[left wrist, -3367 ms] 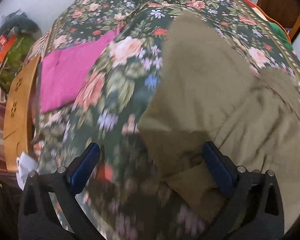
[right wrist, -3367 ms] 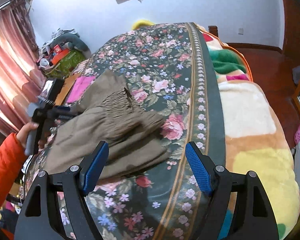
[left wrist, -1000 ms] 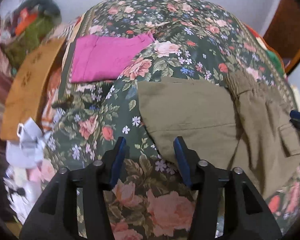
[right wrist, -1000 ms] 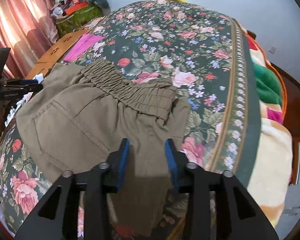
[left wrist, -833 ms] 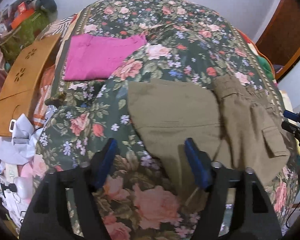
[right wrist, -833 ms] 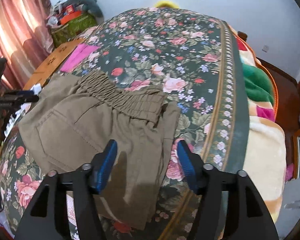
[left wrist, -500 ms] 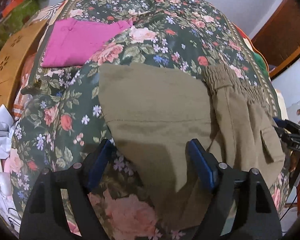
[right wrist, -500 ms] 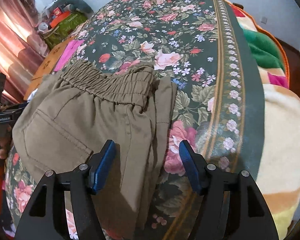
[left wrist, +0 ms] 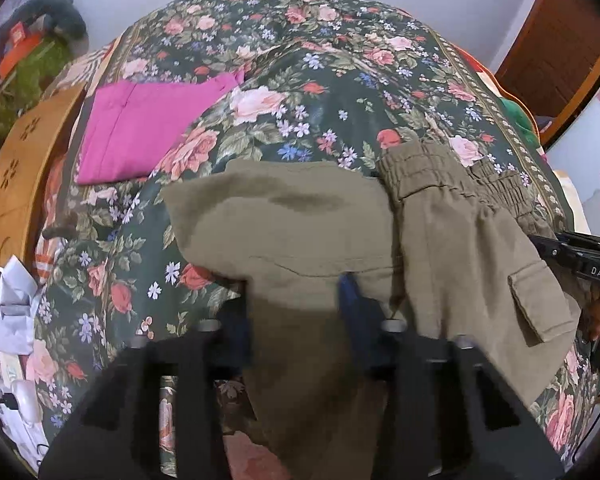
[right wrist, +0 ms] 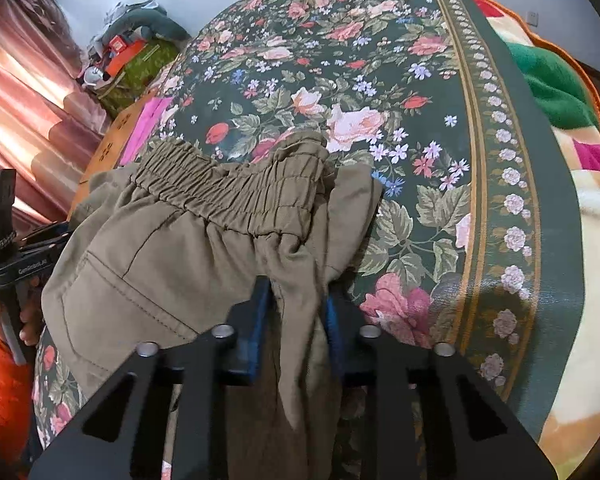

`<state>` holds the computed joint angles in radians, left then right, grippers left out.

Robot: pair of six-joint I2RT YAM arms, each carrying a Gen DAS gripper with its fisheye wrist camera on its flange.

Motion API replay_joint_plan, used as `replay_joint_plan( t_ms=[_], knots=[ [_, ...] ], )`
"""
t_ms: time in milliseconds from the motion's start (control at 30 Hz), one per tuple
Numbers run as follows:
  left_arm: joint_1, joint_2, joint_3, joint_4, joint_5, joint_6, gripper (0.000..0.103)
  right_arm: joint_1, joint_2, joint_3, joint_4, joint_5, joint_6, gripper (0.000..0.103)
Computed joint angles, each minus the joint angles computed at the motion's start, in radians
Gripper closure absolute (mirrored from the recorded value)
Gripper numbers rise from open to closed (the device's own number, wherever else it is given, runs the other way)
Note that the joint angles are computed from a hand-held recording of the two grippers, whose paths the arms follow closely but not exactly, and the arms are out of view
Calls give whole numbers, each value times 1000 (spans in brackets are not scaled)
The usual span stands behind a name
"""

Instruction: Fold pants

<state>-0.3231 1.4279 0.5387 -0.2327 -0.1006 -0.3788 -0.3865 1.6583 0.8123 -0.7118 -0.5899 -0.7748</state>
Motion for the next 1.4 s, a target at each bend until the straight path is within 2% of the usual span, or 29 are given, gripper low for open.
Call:
replay_joint_plan(
  t_ms=[33, 100, 133, 300, 633, 800, 1000, 1200, 1400],
  knots=[
    [-11, 1, 6, -8, -26, -7, 79, -3, -7, -3, 1, -5, -5, 87],
    [-13, -5, 12, -19, -35, -16, 82, -6, -49, -23, 10, -12, -17, 90],
    [-12, -12, 15, -27, -36, -20, 89, -4, -67, -31, 15, -12, -19, 91],
    [-33, -103, 13, -79, -75, -23, 98, -2, -134, -35, 5, -28, -36, 92],
    [-51, -292, 50, -204, -141, -11, 101, 39, -297, -7, -47, -100, 9, 95],
    [8, -363, 77, -251, -148, 19, 101, 131, -388, -1, -21, -100, 95, 95],
    [148, -417, 137, -277, -126, 128, 101, 272, -422, 35, 59, -77, 260, 95],
    [312, -374, 177, -226, -60, 218, 101, 439, -387, 77, 181, 10, 411, 95],
    [453, -247, 219, -116, -34, 313, 101, 599, -276, 141, 311, 123, 540, 95]
  ],
)
